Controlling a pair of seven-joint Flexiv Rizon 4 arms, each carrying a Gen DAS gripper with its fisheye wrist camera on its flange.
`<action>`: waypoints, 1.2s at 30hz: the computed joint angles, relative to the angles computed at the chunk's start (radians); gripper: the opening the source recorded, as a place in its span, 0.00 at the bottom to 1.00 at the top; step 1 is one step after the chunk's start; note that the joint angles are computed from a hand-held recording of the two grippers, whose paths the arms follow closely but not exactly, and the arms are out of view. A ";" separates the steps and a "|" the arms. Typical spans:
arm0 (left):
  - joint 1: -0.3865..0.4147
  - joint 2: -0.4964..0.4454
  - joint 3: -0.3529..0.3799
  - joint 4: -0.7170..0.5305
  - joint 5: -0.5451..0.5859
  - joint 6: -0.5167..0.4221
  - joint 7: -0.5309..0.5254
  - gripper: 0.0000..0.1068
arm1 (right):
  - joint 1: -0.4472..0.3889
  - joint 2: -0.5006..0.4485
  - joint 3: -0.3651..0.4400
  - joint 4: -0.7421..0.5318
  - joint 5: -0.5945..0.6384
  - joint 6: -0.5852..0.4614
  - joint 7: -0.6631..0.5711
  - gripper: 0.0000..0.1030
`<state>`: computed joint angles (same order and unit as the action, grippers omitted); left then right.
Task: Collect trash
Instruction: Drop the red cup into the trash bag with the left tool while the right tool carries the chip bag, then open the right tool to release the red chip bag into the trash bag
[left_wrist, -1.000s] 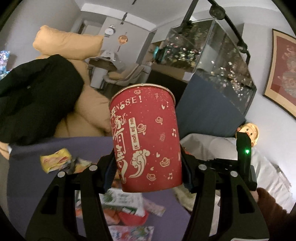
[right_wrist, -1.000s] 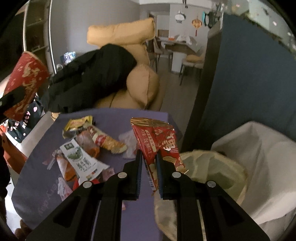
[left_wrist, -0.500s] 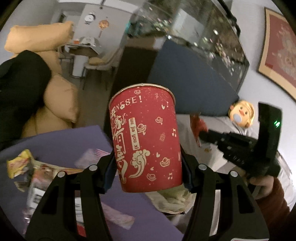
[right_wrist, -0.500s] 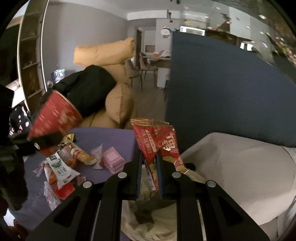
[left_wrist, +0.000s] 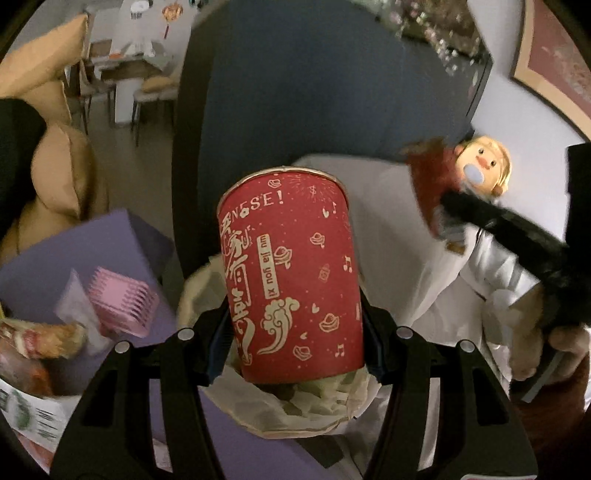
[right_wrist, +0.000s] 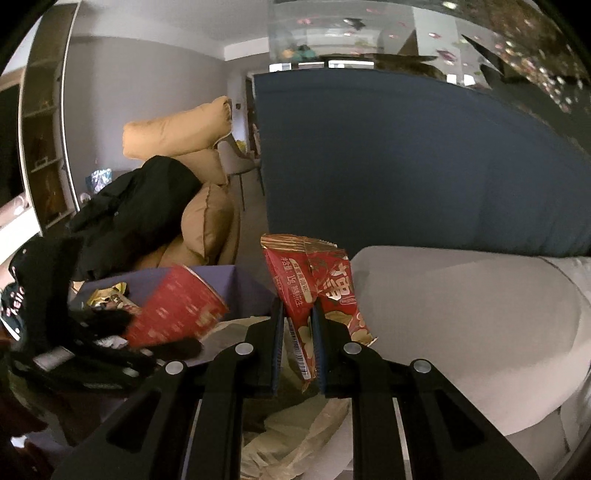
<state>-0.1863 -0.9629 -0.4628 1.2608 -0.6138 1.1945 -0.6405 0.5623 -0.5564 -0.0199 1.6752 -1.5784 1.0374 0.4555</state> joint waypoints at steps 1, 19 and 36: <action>-0.016 -0.013 0.022 -0.023 0.010 -0.025 -0.023 0.52 | -0.002 0.002 -0.001 0.007 -0.009 0.003 0.014 0.15; 0.016 -0.014 -0.002 0.010 -0.026 -0.004 -0.050 0.72 | -0.041 -0.081 -0.011 -0.028 -0.012 0.142 0.097 0.15; 0.480 0.075 -0.406 0.495 0.039 0.418 0.075 0.72 | 0.077 -0.295 -0.070 -0.195 0.401 0.187 -0.233 0.41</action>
<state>0.2934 -0.8877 -0.8689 1.7559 -0.5748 1.6126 -0.5652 0.6389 -0.8511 -0.0899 1.4806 -1.1778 1.2240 0.2226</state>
